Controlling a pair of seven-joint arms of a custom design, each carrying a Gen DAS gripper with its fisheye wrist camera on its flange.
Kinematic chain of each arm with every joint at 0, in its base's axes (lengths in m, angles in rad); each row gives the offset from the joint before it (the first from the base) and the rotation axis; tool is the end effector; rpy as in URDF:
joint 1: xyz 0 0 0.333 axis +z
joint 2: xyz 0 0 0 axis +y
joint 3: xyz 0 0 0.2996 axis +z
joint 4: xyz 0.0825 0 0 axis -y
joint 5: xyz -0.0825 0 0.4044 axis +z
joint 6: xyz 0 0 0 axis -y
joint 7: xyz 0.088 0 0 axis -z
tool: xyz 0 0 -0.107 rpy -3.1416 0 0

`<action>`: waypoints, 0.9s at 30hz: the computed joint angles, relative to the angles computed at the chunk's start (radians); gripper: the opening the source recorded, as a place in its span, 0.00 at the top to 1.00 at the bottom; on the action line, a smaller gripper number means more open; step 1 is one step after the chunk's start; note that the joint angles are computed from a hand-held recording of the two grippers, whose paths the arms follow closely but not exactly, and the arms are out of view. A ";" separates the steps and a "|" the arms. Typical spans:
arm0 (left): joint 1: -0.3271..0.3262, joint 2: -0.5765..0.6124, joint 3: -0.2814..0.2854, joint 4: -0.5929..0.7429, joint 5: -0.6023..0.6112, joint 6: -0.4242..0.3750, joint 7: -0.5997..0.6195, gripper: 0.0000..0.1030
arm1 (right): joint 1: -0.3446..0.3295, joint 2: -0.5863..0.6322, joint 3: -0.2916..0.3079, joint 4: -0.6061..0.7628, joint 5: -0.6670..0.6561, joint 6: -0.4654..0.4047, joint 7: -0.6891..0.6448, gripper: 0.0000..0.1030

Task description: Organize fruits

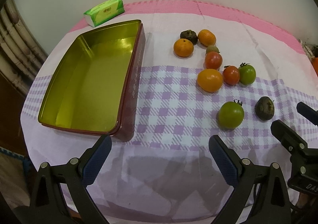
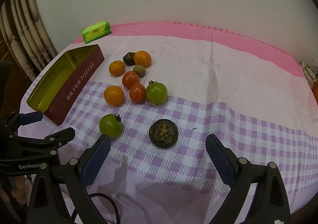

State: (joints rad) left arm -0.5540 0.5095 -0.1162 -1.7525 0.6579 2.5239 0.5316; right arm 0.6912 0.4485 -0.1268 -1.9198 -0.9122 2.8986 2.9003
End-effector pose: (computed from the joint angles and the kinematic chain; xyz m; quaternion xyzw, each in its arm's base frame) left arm 0.5446 -0.4301 0.2804 -0.6523 0.7209 -0.1433 0.1851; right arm 0.5288 0.3964 0.2710 -0.7006 0.6334 -0.1975 0.2627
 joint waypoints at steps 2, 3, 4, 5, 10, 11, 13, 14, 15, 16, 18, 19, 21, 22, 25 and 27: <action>0.000 0.001 -0.001 0.001 -0.002 -0.004 0.003 0.05 | -0.001 0.002 0.002 0.001 0.006 -0.002 -0.005 0.08; 0.001 0.001 -0.001 0.001 -0.002 -0.002 0.002 0.05 | -0.001 -0.001 0.003 -0.002 0.008 -0.002 -0.006 0.08; -0.001 0.002 0.000 0.003 -0.001 -0.005 0.002 0.05 | 0.000 -0.001 0.002 -0.002 0.007 -0.003 -0.006 0.08; -0.001 0.002 0.000 0.002 -0.001 -0.005 0.002 0.05 | -0.001 -0.001 0.003 -0.002 0.009 -0.004 -0.009 0.08; 0.002 0.003 0.000 -0.003 -0.006 0.005 0.002 0.05 | -0.010 0.005 0.012 0.000 0.030 -0.007 -0.035 0.17; 0.001 0.006 0.000 0.002 -0.006 0.000 0.003 0.05 | -0.012 0.006 0.013 0.000 0.037 -0.006 -0.042 0.18; 0.002 0.004 0.000 -0.001 -0.008 0.003 0.005 0.05 | -0.018 0.009 0.018 -0.002 0.057 -0.003 -0.059 0.21; 0.003 0.004 0.000 -0.002 -0.009 0.007 0.006 0.05 | -0.018 0.010 0.019 -0.002 0.064 -0.003 -0.068 0.22; 0.003 0.005 0.000 -0.002 -0.011 0.005 0.007 0.05 | -0.019 0.012 0.020 -0.001 0.073 -0.003 -0.077 0.24; 0.003 0.005 0.000 -0.001 -0.012 0.004 0.007 0.05 | -0.020 0.015 0.020 0.001 0.082 -0.001 -0.086 0.25; 0.004 0.007 -0.001 0.000 -0.016 0.007 0.008 0.05 | -0.020 0.018 0.019 0.000 0.099 0.003 -0.104 0.27; 0.005 0.007 -0.001 0.000 -0.019 0.007 0.009 0.05 | -0.022 0.020 0.021 0.001 0.109 0.002 -0.116 0.29; 0.008 0.007 -0.003 -0.003 -0.024 0.018 0.012 0.05 | -0.025 0.026 0.023 0.004 0.133 0.002 -0.139 0.31; 0.009 0.007 -0.003 -0.005 -0.027 0.025 0.013 0.05 | -0.026 0.030 0.023 0.005 0.144 0.004 -0.149 0.32; 0.007 0.012 -0.004 0.002 -0.033 0.023 0.023 0.05 | -0.030 0.044 0.025 0.013 0.186 0.010 -0.187 0.35; 0.008 0.017 -0.004 0.007 -0.039 0.022 0.032 0.05 | -0.031 0.060 0.024 0.029 0.208 0.008 -0.216 0.37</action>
State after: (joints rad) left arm -0.5464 0.5261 -0.1204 -1.7455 0.6187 2.5461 0.5637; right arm 0.6601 0.5088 -0.1028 -1.8904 -0.7037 2.9065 2.6840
